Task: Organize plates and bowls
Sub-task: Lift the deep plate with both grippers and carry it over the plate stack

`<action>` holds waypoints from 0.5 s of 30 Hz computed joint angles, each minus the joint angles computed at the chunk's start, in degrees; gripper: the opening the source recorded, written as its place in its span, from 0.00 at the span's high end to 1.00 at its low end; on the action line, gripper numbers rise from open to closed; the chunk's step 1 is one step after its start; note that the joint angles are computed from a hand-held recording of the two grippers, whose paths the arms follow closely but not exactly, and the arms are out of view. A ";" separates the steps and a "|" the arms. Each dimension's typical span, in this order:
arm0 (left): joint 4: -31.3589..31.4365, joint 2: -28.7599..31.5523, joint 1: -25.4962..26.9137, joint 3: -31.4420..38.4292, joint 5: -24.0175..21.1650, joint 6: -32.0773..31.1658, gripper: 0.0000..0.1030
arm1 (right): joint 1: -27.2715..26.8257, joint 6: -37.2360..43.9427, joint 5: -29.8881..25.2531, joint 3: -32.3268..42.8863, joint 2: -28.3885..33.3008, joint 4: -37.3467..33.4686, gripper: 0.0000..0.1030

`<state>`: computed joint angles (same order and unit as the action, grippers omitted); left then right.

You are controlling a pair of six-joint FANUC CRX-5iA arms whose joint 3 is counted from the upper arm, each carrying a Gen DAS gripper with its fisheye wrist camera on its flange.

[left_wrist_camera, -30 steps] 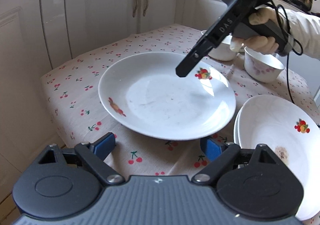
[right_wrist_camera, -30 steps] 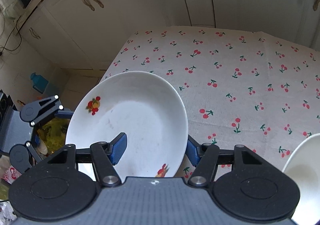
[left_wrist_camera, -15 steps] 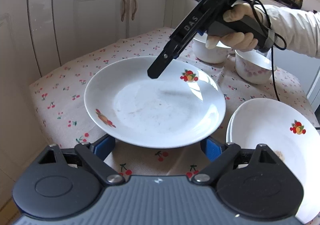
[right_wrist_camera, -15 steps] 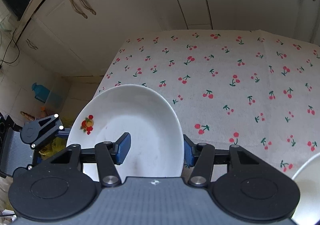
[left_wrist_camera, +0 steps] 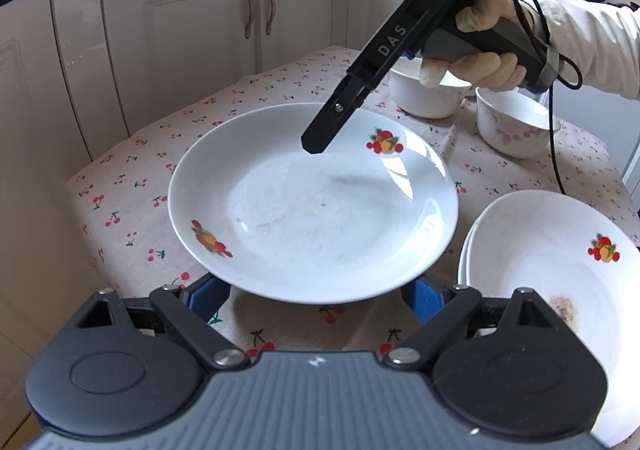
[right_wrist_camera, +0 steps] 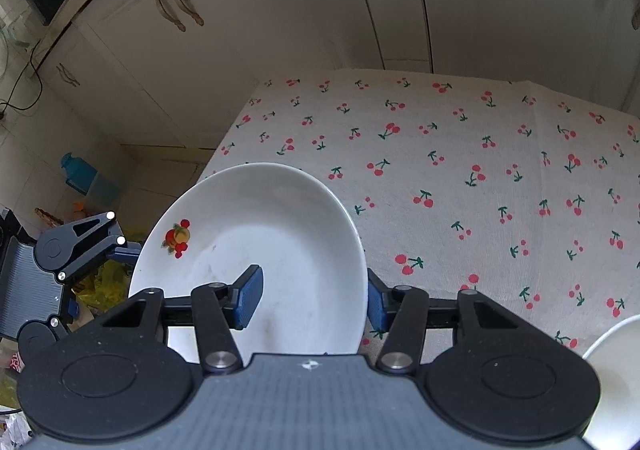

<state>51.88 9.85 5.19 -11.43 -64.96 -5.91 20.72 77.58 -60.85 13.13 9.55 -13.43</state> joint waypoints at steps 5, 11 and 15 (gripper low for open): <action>0.02 -1.08 0.15 0.09 0.10 -0.46 0.11 | 0.02 0.43 -0.06 0.18 -0.45 0.02 0.43; 0.03 -2.84 0.55 0.11 -0.75 -0.20 0.11 | 0.32 0.22 -0.12 -0.46 -2.44 0.29 0.43; -0.32 -4.85 0.86 -0.73 -1.10 0.21 0.11 | 1.06 -0.58 0.38 -1.72 -4.59 0.91 0.43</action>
